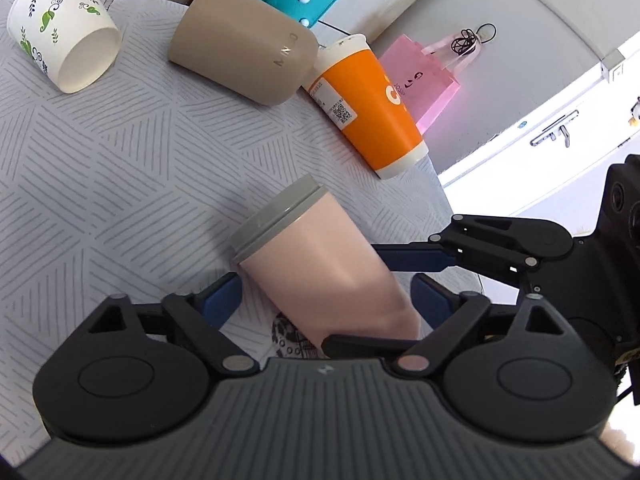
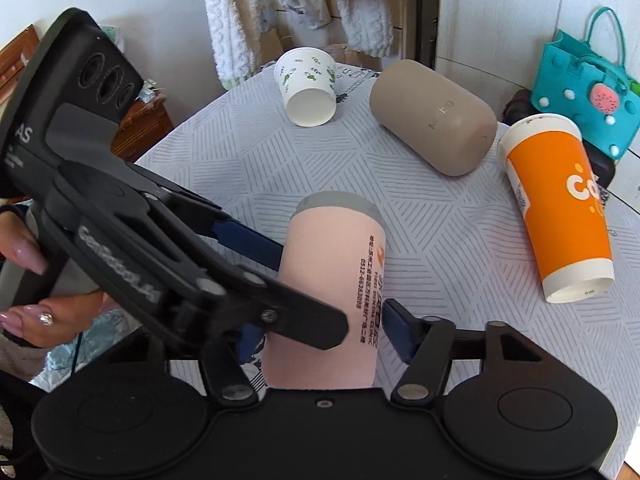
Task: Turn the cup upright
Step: 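Rotate the right gripper to turn the tumbler lid-up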
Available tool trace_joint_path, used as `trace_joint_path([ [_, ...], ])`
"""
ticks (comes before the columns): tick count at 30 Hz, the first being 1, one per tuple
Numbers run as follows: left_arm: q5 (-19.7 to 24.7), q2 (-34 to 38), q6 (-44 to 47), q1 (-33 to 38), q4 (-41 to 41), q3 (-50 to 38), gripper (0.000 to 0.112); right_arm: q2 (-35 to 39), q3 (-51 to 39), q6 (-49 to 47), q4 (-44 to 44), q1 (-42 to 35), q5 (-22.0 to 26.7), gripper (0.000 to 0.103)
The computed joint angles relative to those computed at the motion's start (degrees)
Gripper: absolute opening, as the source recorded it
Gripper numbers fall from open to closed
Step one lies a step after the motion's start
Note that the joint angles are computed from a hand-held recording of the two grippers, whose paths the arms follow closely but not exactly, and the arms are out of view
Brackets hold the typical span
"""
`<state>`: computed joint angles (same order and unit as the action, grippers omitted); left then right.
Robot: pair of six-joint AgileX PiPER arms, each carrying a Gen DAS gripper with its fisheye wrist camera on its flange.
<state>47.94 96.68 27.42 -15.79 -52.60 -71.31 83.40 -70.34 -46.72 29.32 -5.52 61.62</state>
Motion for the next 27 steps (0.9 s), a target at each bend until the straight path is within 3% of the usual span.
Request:
trace_joint_path([
  [11, -8.28, -2.17, 5.07, -2.41, -6.99, 6.15, 0.084, -0.01, 2.52, -7.45, 6.78, -4.63, 0.23, 0.068],
  [14, -11.30, -3.88, 8.21, -3.51, -7.65, 7.91, 0.082, -2.73, 6.28, -11.40, 8.71, -5.07, -2.92, 0.068],
  [22, -26.57, -13.33, 7.21, -10.23, 1.71, 15.27, 0.074, -11.49, 19.28, -30.94, 19.41, -4.86, -14.23, 0.068],
  [27, -29.91, -15.76, 9.08, -10.86, 2.84, 16.75, 0.067, -11.68, 21.51, -41.52, 26.68, -6.64, -14.74, 0.068],
])
